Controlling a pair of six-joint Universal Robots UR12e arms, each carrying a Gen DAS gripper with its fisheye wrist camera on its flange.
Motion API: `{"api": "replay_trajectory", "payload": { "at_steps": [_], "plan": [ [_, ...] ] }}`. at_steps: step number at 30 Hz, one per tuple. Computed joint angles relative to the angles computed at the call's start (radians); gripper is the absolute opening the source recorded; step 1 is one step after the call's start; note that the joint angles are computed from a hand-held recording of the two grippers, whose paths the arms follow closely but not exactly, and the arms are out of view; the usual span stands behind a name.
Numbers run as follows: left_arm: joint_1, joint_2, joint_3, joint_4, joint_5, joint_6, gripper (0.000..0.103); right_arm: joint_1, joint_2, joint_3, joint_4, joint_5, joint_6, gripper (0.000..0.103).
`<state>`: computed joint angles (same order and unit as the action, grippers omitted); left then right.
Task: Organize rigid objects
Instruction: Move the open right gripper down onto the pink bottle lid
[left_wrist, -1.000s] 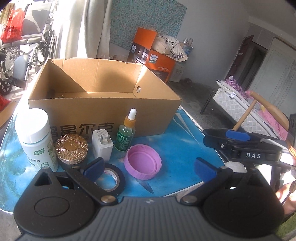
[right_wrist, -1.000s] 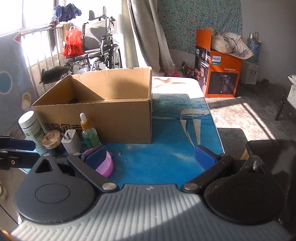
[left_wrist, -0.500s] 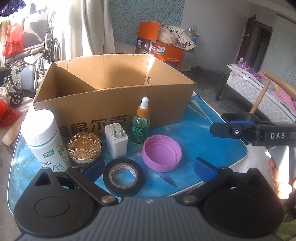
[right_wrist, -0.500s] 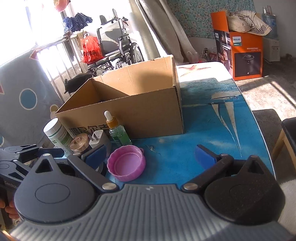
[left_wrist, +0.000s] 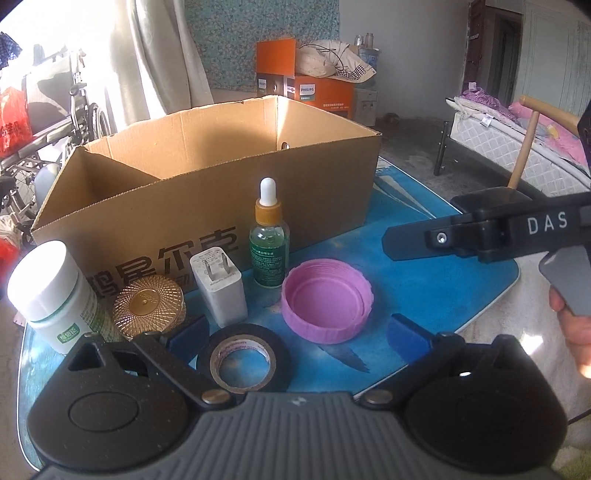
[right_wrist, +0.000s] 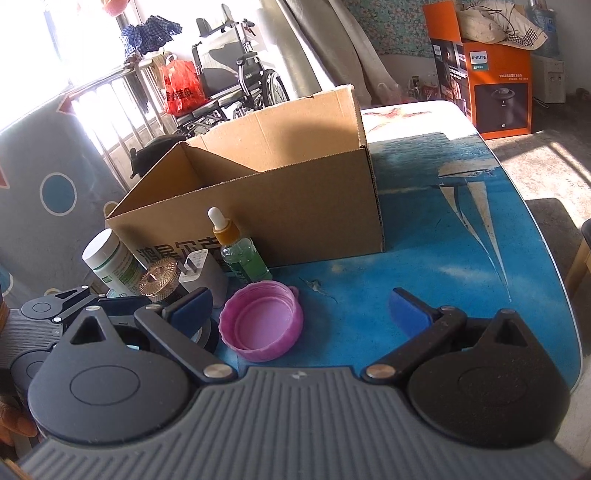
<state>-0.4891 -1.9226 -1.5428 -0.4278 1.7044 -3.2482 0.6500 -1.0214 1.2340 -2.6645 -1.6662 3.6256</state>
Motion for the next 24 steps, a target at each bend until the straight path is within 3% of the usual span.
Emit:
{"api": "replay_trajectory", "payload": {
  "at_steps": [6,11,19,24],
  "plan": [
    [-0.010,-0.024,0.015,0.015,0.013,0.093,0.095,-0.006,0.031,-0.040,0.040,0.041,-0.009,0.089],
    [-0.012,-0.040,0.033,0.003,-0.007,0.129,0.089,-0.015,0.056,-0.075,0.090,0.091,-0.014,0.059],
    [-0.008,-0.058,0.064,-0.048,-0.045,0.123,0.070,-0.022,0.071,-0.095,0.130,0.126,-0.041,0.030],
    [-0.004,-0.058,0.067,-0.055,-0.093,0.101,0.070,-0.026,0.058,-0.072,0.129,0.136,-0.036,0.027]
  ]
}}
